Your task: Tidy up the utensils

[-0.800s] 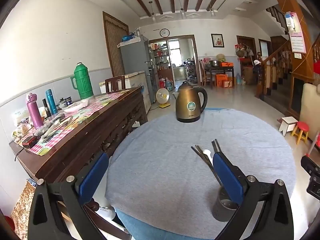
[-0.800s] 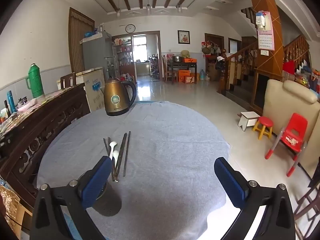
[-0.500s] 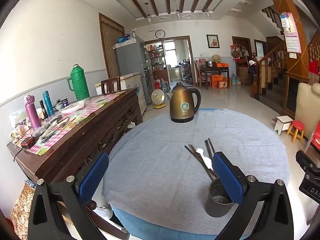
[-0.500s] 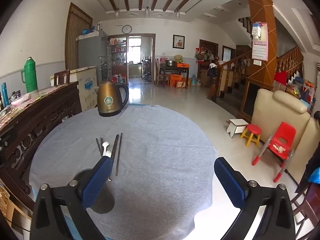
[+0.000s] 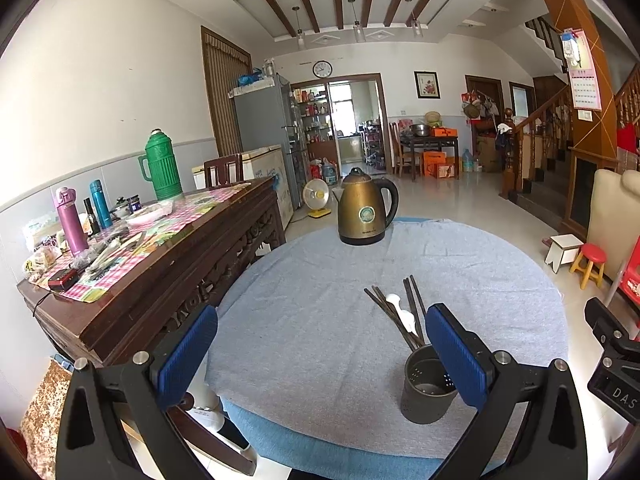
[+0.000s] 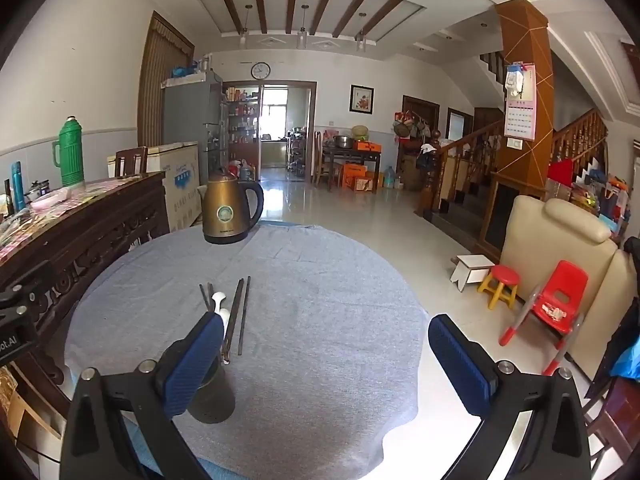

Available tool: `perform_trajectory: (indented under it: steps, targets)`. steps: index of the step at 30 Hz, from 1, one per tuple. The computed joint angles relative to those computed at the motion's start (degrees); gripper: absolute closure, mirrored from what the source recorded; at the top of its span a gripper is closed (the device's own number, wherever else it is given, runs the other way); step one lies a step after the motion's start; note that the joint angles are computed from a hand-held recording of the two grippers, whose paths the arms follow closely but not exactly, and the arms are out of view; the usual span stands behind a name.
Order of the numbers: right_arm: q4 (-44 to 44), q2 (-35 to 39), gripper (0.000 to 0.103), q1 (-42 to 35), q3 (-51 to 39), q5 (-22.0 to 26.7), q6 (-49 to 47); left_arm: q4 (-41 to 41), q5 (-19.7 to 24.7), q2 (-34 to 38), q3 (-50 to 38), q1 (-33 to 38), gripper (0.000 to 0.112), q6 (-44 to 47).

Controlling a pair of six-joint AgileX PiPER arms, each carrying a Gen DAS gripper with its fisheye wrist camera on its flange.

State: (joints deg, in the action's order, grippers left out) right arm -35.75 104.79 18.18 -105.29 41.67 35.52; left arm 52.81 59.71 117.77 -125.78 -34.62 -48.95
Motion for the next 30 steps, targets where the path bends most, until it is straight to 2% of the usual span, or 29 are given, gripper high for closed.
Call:
perform_trajectory:
  steps: [10,30]
  targets:
    - [-1.4,-2.5,0.0,0.2,2.6,-0.9,2.0,1.2,0.1,-1.3,0.7,-1.1,0.009,-0.2]
    - [-1.3,-2.2,0.0,0.6,1.7,0.0,1.3,1.0,-0.5,-2.3,3.0,-0.9,0.009,-1.2]
